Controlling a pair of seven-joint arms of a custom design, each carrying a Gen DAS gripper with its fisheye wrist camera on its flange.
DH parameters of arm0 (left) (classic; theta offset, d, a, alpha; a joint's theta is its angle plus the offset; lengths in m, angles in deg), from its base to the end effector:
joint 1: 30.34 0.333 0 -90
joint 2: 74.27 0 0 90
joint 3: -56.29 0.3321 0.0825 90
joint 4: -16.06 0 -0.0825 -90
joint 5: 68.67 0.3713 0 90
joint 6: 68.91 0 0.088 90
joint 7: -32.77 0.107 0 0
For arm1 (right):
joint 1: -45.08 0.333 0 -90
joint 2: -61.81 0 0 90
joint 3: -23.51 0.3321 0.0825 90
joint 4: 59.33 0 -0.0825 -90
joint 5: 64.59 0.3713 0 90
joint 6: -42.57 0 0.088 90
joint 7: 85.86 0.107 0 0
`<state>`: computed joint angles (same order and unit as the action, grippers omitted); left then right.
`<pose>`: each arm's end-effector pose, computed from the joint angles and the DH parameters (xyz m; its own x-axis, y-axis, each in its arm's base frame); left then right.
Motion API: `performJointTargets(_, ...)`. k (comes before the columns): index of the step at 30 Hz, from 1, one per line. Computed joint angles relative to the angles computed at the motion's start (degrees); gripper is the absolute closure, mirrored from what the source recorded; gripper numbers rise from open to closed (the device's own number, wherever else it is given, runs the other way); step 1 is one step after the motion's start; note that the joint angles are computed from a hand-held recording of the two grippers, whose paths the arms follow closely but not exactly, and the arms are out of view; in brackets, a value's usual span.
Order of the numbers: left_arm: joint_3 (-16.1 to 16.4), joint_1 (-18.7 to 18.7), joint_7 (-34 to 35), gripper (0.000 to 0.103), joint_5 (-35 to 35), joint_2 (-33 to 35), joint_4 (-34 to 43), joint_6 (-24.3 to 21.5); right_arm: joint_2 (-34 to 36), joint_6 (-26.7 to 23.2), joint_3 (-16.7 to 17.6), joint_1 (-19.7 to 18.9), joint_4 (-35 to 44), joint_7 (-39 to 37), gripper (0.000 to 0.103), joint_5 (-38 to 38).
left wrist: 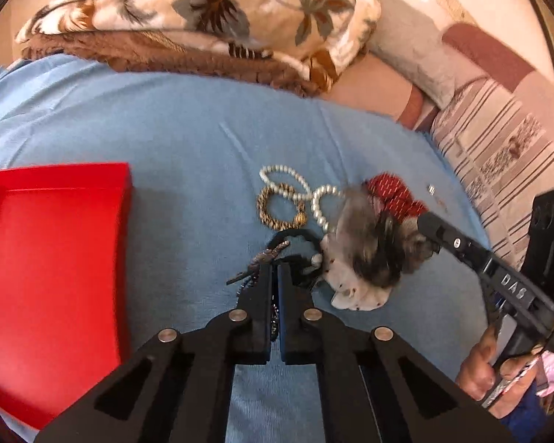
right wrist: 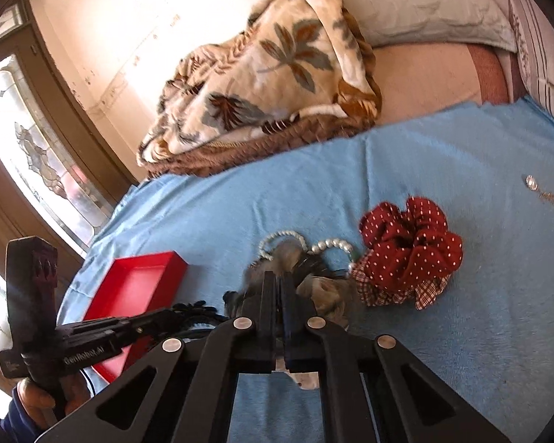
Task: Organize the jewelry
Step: 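Grasp the black claw clip with the left tool while the right grasps the grey scrunchie, then carry both held items into the red tray and open both tools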
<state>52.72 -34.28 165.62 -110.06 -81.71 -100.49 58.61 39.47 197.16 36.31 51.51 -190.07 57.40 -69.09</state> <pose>0.5291 -0.0922 0.5627 -0.5564 -0.7606 0.3345 -0.7710 0.3225 -0.5491 0.4370 0.1725 0.6166 -0.2981 -0.8308 -0.4700 -0.6394 0.5394 -0.5479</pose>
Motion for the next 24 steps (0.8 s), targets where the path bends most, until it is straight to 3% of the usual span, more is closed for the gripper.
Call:
performJointTargets(6, 2.8, 2.4, 1.2, 0.101, -4.3, -0.8, 2.3, -2.5, 0.1, -3.7, 1.9, -0.6, 3.8, 0.6, 0.101, -3.3)
performJointTargets(12, 4.3, 5.9, 1.4, 0.101, -5.9, 1.5, 5.9, -1.1, 4.3, -8.5, 2.2, 1.3, 11.8, -0.3, 0.101, -6.8)
performJointTargets(19, 4.4, 11.6, 1.4, 0.101, -8.7, 8.3, 13.1, -1.0, 15.9, -15.0, 1.6, 6.8, 28.1, -2.8, 0.101, -12.1)
performJointTargets(24, 2.6, 15.8, -0.4, 0.101, -10.0, 13.9, 18.5, 0.2, 26.9, -19.0, 0.1, 11.9, 41.9, -5.6, 0.101, -12.4)
